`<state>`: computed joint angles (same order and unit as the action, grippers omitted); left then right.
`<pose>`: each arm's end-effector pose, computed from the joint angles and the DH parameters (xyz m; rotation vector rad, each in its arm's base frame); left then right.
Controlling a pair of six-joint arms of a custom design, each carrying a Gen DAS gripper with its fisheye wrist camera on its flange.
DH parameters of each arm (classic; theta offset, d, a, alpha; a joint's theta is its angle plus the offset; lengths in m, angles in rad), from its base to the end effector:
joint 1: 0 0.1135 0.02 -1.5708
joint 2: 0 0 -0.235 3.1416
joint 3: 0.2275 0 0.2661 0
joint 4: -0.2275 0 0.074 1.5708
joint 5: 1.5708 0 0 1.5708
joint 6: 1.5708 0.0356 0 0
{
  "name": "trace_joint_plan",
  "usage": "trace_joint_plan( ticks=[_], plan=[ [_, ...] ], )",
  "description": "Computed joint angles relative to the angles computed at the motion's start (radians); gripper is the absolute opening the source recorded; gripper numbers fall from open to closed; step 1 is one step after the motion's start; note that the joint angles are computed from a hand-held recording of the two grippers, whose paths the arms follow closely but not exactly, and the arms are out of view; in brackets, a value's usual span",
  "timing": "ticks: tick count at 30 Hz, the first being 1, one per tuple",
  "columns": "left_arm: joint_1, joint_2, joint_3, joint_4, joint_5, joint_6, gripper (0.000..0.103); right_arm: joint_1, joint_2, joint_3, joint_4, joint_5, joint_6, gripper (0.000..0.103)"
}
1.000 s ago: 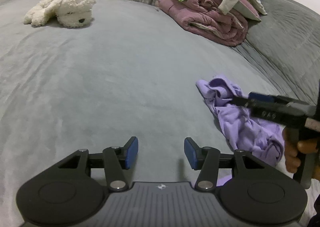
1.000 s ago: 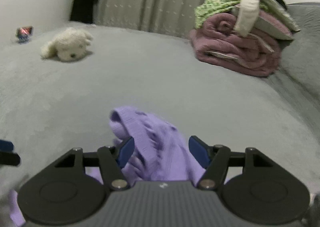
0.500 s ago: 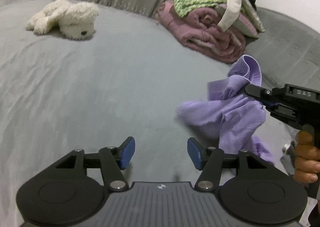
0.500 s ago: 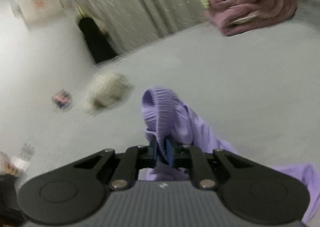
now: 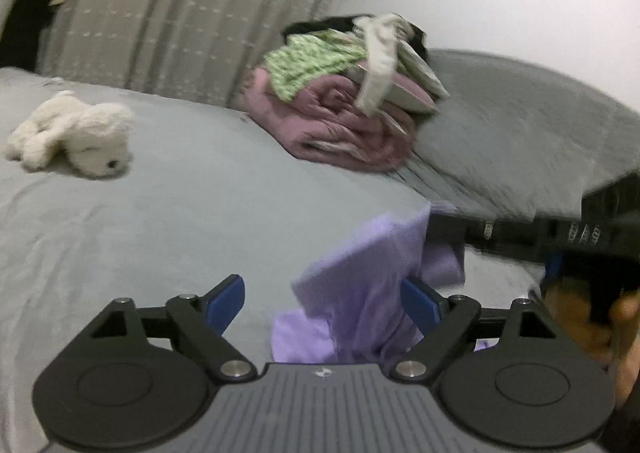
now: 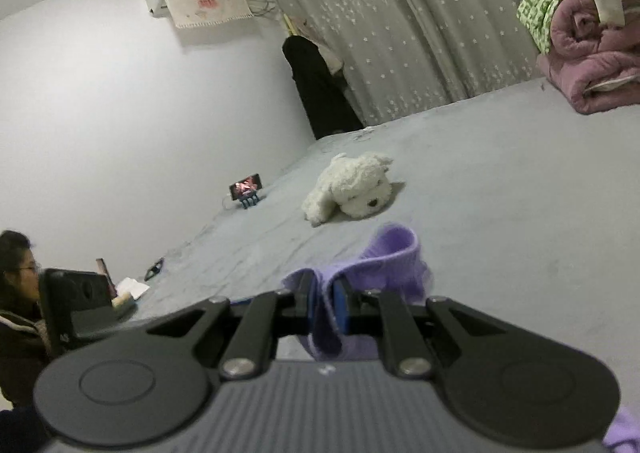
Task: Fold clothes
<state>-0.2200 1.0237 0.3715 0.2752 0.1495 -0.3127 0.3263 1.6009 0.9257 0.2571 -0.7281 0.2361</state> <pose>0.2348 -0.0579 0.1644 0.0089 1.9761 -0.4956 0.3323 0.1375 0.1924 -0.5780 1.9521 1.0799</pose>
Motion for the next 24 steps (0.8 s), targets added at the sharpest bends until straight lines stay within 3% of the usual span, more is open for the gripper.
trace_joint_plan(
  ticks=[5,12,13,14,17,24],
  plan=[
    [-0.023,0.049,-0.022,0.099,0.062,0.044,0.095,-0.001,-0.060,-0.071,0.060,-0.071,0.007,0.011],
    [-0.059,0.048,-0.060,0.171,0.005,0.058,0.097,-0.014,-0.147,-0.164,0.198,-0.222,0.080,0.011],
    [-0.048,0.041,-0.066,0.183,0.025,0.051,0.084,-0.019,-0.164,-0.177,0.214,-0.241,0.093,0.011],
    [-0.033,0.031,-0.069,0.183,0.061,0.051,0.055,-0.022,-0.179,-0.181,0.208,-0.244,0.085,0.011],
    [-0.014,-0.003,-0.066,0.140,0.092,0.076,0.014,-0.015,-0.202,-0.172,0.124,-0.149,0.048,0.014],
    [0.006,-0.111,-0.061,0.042,0.091,0.126,0.009,-0.011,-0.195,-0.142,0.027,0.013,0.049,0.014]
  ],
)
